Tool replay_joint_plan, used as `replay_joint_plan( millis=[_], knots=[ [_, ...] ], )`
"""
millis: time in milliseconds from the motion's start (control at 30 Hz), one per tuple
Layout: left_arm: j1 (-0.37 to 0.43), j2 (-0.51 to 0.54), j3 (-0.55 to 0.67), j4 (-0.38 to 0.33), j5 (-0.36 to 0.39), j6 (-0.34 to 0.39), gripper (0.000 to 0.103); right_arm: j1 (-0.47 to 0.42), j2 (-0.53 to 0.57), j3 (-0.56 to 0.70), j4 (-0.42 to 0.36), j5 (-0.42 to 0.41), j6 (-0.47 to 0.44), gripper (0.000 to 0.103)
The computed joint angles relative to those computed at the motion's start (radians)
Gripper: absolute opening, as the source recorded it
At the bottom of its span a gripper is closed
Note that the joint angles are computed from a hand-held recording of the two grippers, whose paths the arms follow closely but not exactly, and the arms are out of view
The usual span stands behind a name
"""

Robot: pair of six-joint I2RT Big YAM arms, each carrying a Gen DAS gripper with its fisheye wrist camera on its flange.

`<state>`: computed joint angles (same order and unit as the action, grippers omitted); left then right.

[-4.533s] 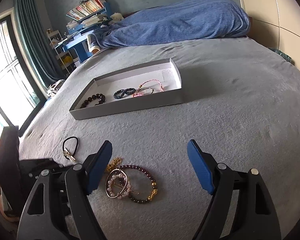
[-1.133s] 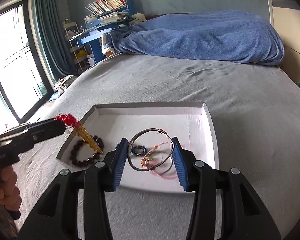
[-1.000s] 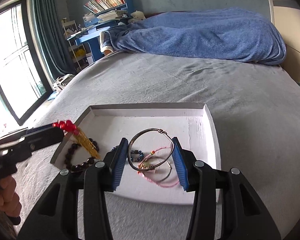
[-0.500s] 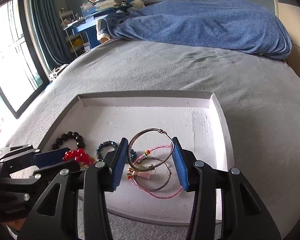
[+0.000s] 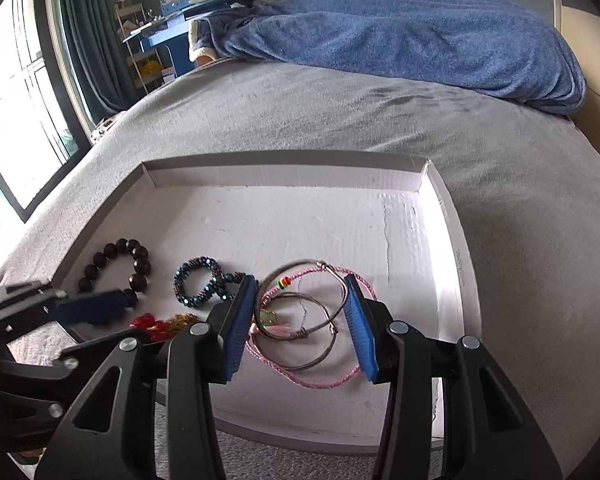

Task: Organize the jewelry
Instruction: 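Open the left tool to drop the red tassel while the right tool releases the silver hoop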

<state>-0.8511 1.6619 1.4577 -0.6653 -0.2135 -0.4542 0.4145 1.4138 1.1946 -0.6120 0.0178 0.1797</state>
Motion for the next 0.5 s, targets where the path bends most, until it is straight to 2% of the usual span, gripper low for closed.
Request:
replay_joint_plan(
  millis=[100,200,267,500],
  knots=[
    [-0.001,-0.005,-0.004,0.001,-0.005,0.002,0.056,-0.001,0.001,-0.004,0.002,-0.003,-0.003,0.046],
    [-0.009,-0.008,-0.002,0.000,-0.020,0.017,0.059,0.000,-0.003,-0.011,0.010,-0.003,-0.005,0.049],
    [-0.013,-0.008,0.001,-0.003,-0.036,0.025,0.070,0.000,-0.010,-0.017,0.017,-0.002,-0.008,0.054],
    [-0.022,-0.019,0.001,0.002,-0.062,0.037,0.071,-0.006,-0.041,-0.037,0.039,0.003,0.001,0.061]
  ],
)
